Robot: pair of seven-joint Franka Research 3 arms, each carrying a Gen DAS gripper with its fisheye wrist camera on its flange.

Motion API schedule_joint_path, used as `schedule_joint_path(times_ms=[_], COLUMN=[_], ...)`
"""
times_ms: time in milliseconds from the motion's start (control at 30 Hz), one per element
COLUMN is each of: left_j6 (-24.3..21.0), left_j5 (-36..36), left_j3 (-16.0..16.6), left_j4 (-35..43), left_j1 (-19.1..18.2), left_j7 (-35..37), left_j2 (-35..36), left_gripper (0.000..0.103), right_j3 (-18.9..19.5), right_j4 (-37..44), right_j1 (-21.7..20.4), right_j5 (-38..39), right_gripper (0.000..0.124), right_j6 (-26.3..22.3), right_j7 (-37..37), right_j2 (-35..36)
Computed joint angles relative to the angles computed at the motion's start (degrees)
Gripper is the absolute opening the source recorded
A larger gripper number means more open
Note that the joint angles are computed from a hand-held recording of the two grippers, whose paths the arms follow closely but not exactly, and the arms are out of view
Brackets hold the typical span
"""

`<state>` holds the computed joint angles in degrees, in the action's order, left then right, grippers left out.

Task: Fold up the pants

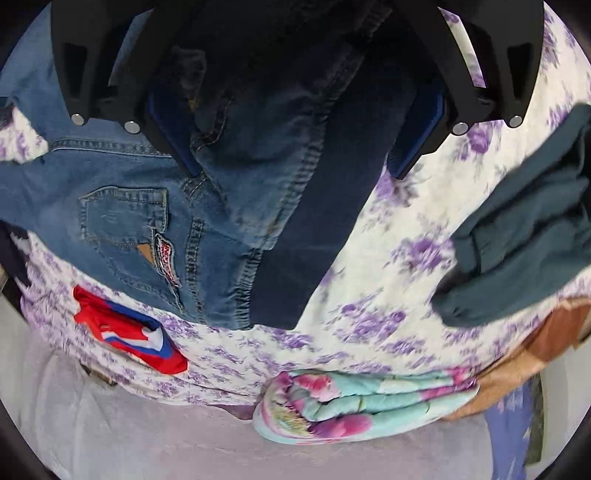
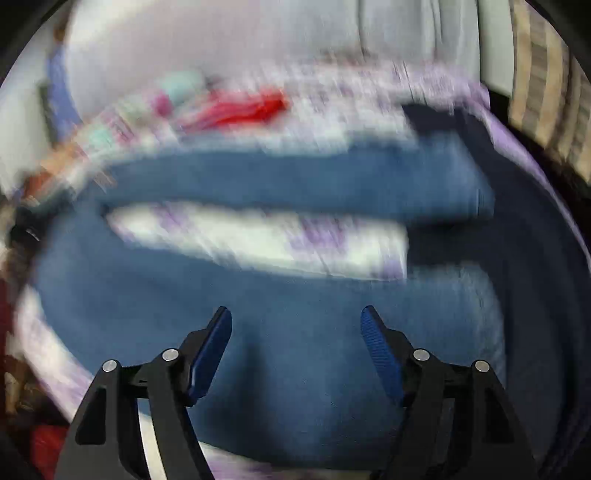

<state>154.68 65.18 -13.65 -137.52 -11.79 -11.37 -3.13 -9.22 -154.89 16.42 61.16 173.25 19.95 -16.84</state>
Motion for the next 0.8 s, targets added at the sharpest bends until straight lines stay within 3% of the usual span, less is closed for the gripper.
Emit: schedule_joint_path(times_ms=[67, 100, 167, 233, 300, 367, 433, 467, 500, 567, 600, 633, 733, 800], left_j6=[-1.3, -1.7, 0.3, 4.2, 5.5, 7.7, 10.0, 8.6, 4.1, -8.9, -11.0, -9.9, -1.5, 7.9], left_j5=[-0.3, -0.8, -1.1, 4.2, 5.6, 3.5, -4.4, -10.2, -11.9, -8.5, -10.4, -12.9, -9.5, -7.3], left_j3=[-0.4, -0.5, -0.2, -0.1, -0.3, 0.1, 0.8, 0.7, 0.2, 1.8, 2.4, 1.6, 4.2, 5.4], left_j4=[0.1, 0.1, -0.8, -2.1, -1.5, 1.2, 5.1, 7.4, 10.8, 16.0, 17.4, 17.2, 12.0, 9.0], left_j1=[-0.4, -0.6, -0.2, 1.6, 2.9, 3.7, 3.0, 2.0, 1.2, -3.2, -3.7, -2.2, -1.8, 0.2], left_j7=[-0.1, 0.2, -0.6, -7.0, -8.9, -6.6, 3.9, 11.8, 16.3, 17.0, 19.3, 19.2, 11.4, 7.4], left_j2=[-0.3, -0.7, -2.6, -6.1, -7.0, -4.8, 0.0, 2.7, 6.3, 11.3, 13.3, 13.3, 8.4, 6.6], left_gripper=[0.098, 0.097, 0.097, 0.097, 0.097, 0.097, 0.097, 0.097, 0.097, 0.097, 0.099, 0.099, 0.098, 0.098], right_j3=[-3.8, -3.0, -4.8, -2.2, -0.1, 2.8, 5.8, 7.1, 8.2, 7.7, 8.5, 11.3, 12.5, 13.6], right_j4=[1.1, 1.3, 3.0, 5.8, 9.3, 14.7, 21.1, 23.9, 25.9, 30.7, 31.9, 31.8, 29.1, 27.2], right_j1=[2.6, 2.3, 5.1, 3.8, 4.2, 4.6, 4.3, 3.8, 3.2, 3.6, 2.6, 0.2, -1.1, -3.1], right_j5=[8.7, 9.7, 18.4, 16.1, 17.7, 17.4, 13.2, 8.4, 3.5, -8.0, -8.8, -6.5, -9.1, -1.8], right_gripper=[0.072, 0.072, 0.073, 0.073, 0.073, 0.073, 0.073, 0.073, 0.073, 0.074, 0.075, 0.076, 0.076, 0.076], right_j6=[-1.6, -0.9, -1.3, -4.0, -5.6, -7.3, -9.7, -11.2, -12.8, -15.0, -15.4, -13.9, -10.6, -7.5], right_j7=[-8.8, -9.0, -17.4, -15.3, -15.8, -14.0, -6.8, -0.8, 4.7, 17.3, 18.2, 15.1, 15.8, 7.5], right_j2=[-0.3, -0.9, -2.6, -1.6, 0.3, 4.9, 11.4, 14.8, 17.4, 23.9, 25.7, 25.5, 22.9, 20.2])
